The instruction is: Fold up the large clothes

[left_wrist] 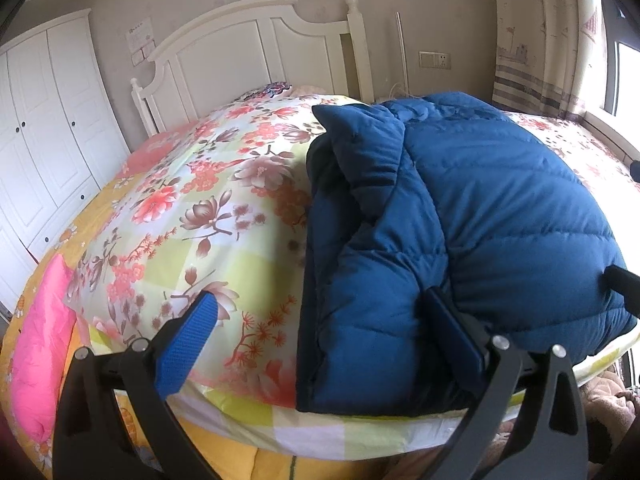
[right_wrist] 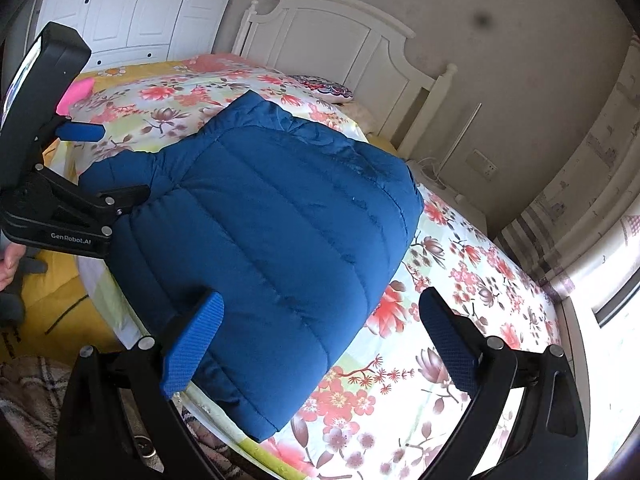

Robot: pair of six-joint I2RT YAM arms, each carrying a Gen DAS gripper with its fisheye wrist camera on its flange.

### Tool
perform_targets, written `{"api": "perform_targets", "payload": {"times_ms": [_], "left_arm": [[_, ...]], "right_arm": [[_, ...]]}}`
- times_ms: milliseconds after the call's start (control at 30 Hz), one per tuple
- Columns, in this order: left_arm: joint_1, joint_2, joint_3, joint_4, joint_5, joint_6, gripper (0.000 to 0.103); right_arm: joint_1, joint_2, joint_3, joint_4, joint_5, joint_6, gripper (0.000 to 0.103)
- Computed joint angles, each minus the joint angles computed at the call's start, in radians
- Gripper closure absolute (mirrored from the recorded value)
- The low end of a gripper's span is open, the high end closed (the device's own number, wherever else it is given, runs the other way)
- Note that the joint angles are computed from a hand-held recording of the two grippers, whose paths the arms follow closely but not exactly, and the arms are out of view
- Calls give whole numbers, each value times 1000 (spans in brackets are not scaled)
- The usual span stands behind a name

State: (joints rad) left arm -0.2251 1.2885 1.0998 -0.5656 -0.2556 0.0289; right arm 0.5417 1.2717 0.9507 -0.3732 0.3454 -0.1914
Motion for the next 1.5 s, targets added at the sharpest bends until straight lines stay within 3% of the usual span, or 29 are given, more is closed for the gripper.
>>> {"api": "perform_targets", "payload": {"times_ms": [267, 367, 400, 467, 500, 567, 633, 700, 833, 933, 1067, 1100, 1133, 1233, 1333, 1500], "left_arm": [[11, 3, 6, -7, 27, -5, 2], [71, 21, 53, -67, 149, -29, 2], [126, 26, 80, -98, 267, -52, 2], [265, 58, 137, -147, 567, -107, 2], [326, 99, 178, -177, 699, -132, 2], [373, 169, 235, -202, 788, -153, 2], [382, 281, 322, -230, 808, -127, 2], [374, 389, 417, -262, 795, -120, 2], [364, 632, 660, -435, 894, -38, 2], [393, 707, 694, -478, 985, 12, 2], [432, 679, 596, -415, 1095, 55, 3], [433, 681, 587, -418, 1129, 50, 18], [441, 702, 579, -427, 1219, 38, 24], [448, 634, 435, -247, 1275, -35, 34], [419, 530, 316, -19, 1284, -158, 46], [277, 575, 372, 292, 1248, -415, 49]], "right_arm": [[-4, 3, -2, 4, -7, 5, 8], [-24, 6, 8, -8, -53, 8, 8], [-60, 4, 23, -30, -134, 18, 8], [-214, 18, 66, -83, -441, 83, 7], [-328, 56, 95, -106, -653, 141, 6], [-492, 169, 148, -131, -956, 236, 6], [-559, 293, 214, -169, -1080, 266, 4], [-558, 369, 261, -192, -1077, 261, 4], [-516, 515, 346, -223, -1150, 277, 4], [-487, 551, 378, -212, -1140, 287, 4], [-468, 553, 358, -158, -1156, 296, 4], [-466, 530, 312, -93, -1164, 302, 5], [-466, 497, 256, -20, -1162, 301, 9], [-446, 419, 146, 131, -1116, 303, 20], [-422, 352, 102, 197, -1021, 269, 25], [-525, 351, 172, 214, -1005, 221, 29]]}}
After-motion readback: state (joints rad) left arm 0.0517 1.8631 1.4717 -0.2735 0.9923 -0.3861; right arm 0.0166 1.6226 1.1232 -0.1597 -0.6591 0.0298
